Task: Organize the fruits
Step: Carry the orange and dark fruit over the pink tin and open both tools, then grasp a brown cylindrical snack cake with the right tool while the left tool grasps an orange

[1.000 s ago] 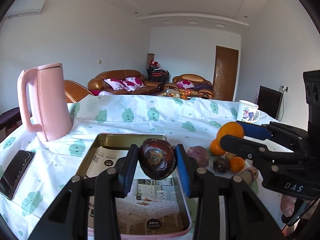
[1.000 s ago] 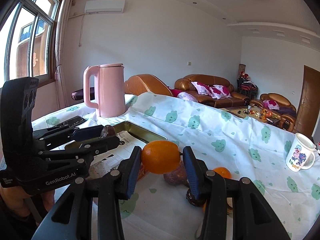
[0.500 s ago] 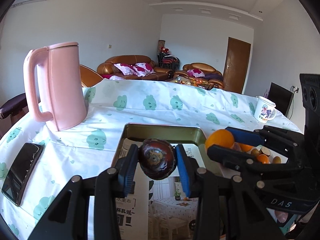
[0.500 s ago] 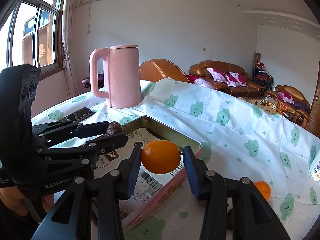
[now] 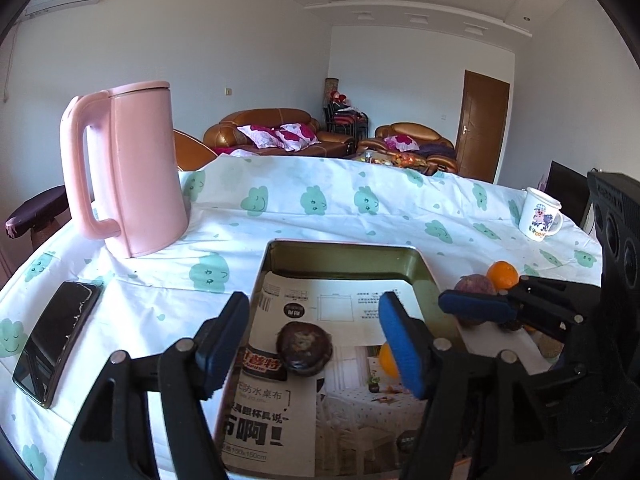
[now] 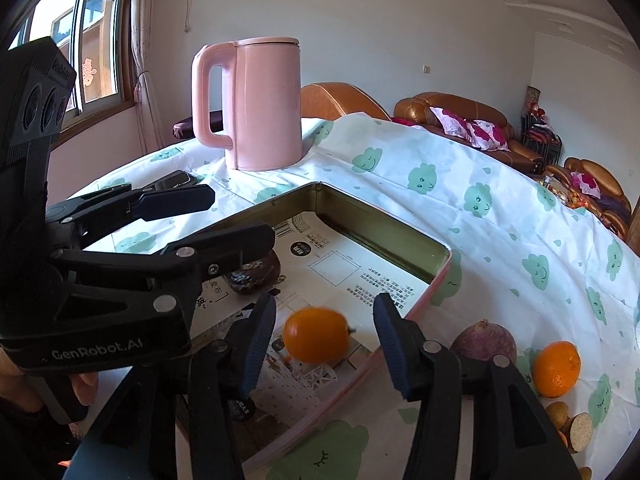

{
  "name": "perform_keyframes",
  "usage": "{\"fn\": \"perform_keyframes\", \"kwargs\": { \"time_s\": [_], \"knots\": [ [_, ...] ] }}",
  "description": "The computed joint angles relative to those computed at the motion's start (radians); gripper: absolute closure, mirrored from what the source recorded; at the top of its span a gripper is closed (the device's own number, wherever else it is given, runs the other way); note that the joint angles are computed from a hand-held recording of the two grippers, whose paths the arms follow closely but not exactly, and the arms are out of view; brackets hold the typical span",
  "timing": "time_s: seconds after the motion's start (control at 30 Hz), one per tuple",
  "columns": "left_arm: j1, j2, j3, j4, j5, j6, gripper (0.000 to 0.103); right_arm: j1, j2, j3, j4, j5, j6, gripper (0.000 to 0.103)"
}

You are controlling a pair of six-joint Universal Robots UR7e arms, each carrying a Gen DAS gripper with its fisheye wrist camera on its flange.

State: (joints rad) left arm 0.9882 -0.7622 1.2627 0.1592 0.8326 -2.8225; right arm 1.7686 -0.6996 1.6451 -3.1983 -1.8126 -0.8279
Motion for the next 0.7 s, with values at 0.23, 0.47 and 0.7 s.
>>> {"fn": "perform_keyframes", "kwargs": {
  "time_s": [0.23,0.47,0.7],
  "knots": [
    [-0.049,-0.030,0.095,-0.109,0.068,0.023,0.010,-0.051,-0.142,0.203,-0.281,-0.087,-0.011,0.039],
    [-0.090,0.086,0.003,-0.007,0.112,0.011,0.010,-0.118,-0.211,0.252,-0.286,-0.178,0.063,0.036],
    [-0.111,0.168,-0.076,0.072,0.108,0.010,0.010,-0.147,-0.240,0.241,-0.113,-0.133,0.117,0.067]
  ]
}}
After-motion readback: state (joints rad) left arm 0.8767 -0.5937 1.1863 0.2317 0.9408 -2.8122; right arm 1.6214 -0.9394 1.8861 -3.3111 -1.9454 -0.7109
